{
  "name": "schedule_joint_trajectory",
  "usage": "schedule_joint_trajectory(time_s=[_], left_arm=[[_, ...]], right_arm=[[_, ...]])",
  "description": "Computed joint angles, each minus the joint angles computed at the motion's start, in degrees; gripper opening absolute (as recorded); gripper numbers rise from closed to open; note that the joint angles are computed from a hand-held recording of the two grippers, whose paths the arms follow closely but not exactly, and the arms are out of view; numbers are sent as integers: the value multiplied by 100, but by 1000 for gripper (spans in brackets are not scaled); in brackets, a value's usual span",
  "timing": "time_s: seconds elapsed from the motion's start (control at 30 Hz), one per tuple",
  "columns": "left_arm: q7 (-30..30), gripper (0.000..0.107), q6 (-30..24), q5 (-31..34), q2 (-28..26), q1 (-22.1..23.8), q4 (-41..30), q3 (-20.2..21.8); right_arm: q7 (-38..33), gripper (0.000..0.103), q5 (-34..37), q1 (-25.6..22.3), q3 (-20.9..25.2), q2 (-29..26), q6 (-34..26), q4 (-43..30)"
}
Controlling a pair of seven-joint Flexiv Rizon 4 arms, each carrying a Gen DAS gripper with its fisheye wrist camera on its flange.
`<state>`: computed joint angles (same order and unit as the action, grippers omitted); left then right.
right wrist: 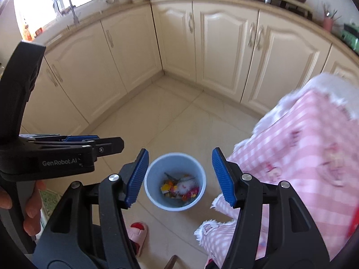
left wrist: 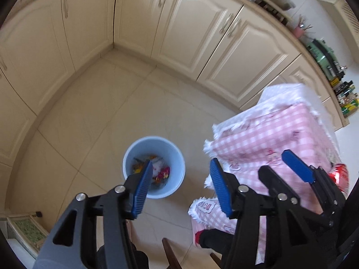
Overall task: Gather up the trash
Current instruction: 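Move both tools back to the table, then grasp the orange chip bag with the right tool while the left tool reaches for the red can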
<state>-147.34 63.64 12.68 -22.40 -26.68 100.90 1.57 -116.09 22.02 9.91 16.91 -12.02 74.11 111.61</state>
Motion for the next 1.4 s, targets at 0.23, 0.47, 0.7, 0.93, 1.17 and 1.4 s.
schedule_joint_trajectory(time_s=[0.23, 0.47, 0.7, 0.93, 1.17, 1.4], left_arm=[[-420, 55, -437, 914, 336, -508, -765, -32], [625, 59, -436, 442, -341, -678, -1937, -715], [1945, 59, -1422, -131, -1662, -1321, -3978, -837], [2275, 59, -2187, -477, -2437, -1806, -5247, -478], [2306, 59, -2426, -570, -2547, -1876, -5420, -337], [2215, 60, -2465, -559, -2477, -1852, -5321, -311]], right_arm=[[-771, 61, 912, -296, -276, 1105, -19, 245], [-1493, 64, 1768, -455, -1403, 2014, -393, 426], [-1554, 67, 1782, -883, -2347, 2183, -913, 491], [-1893, 67, 2317, -1541, -2867, 1490, -2651, -119], [-2168, 67, 2649, -2031, -2615, 798, -3838, -786], [-2346, 54, 2801, -2603, -2239, 387, -4813, -1309]])
